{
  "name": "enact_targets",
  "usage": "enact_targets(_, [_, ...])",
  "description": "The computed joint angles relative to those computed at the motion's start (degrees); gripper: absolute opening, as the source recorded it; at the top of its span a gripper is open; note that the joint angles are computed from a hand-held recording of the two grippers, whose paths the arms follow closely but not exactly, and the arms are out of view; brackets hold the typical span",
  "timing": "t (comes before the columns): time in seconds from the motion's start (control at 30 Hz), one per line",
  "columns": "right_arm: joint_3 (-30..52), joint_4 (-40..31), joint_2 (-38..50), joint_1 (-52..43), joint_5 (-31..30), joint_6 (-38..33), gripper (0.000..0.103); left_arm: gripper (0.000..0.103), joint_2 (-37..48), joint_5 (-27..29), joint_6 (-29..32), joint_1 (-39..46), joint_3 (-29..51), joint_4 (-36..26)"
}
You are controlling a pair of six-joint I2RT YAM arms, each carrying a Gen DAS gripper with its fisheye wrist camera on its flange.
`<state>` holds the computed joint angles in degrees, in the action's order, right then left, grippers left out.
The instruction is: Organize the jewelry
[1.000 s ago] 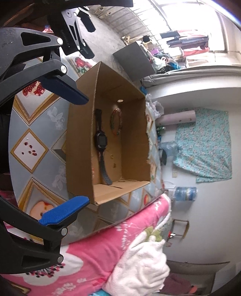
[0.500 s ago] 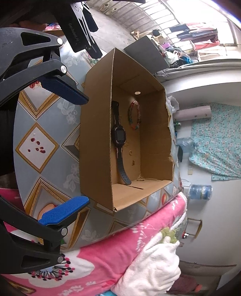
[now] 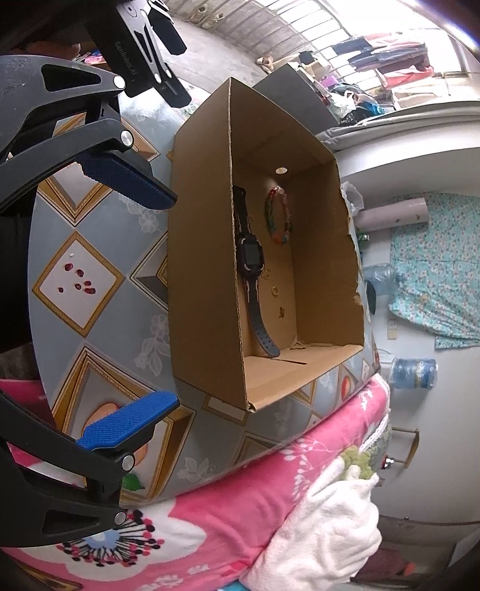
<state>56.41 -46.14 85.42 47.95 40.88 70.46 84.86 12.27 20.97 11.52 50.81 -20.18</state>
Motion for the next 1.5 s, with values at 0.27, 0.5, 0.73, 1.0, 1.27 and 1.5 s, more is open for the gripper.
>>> enact_targets(0.27, [-0.47,0.21,-0.35,-0.16,-0.24,-0.04,0.095,0.098,0.09,0.07,0.48,-0.42,-0.04,-0.4])
enact_targets(0.5, [-0.64,0.19,-0.39,-0.27,-0.61,-0.32,0.095,0.098,0.29,0.04,0.62,-0.61,0.02,-0.79])
enact_targets(0.73, [-0.7,0.21,-0.21,-0.32,-0.55,-0.22,0.095,0.098,0.93,0.48,0.78,-0.63,0.48,-1.41])
enact_targets(1.0, [-0.68,-0.15,-0.51,-0.33,-0.54,-0.42,0.095,0.098,1.16,0.82,1.07,-0.45,0.8,-1.87])
enact_targets(1.27, [-0.67,-0.44,-0.65,-0.33,-0.49,-0.33,0.095,0.098,1.09,0.91,1.24,-0.45,0.87,-2.13])
enact_targets(1.5, [-0.62,-0.42,-0.55,-0.3,-0.52,-0.3,0.095,0.098,1.01,0.86,1.2,-0.51,0.83,-2.24])
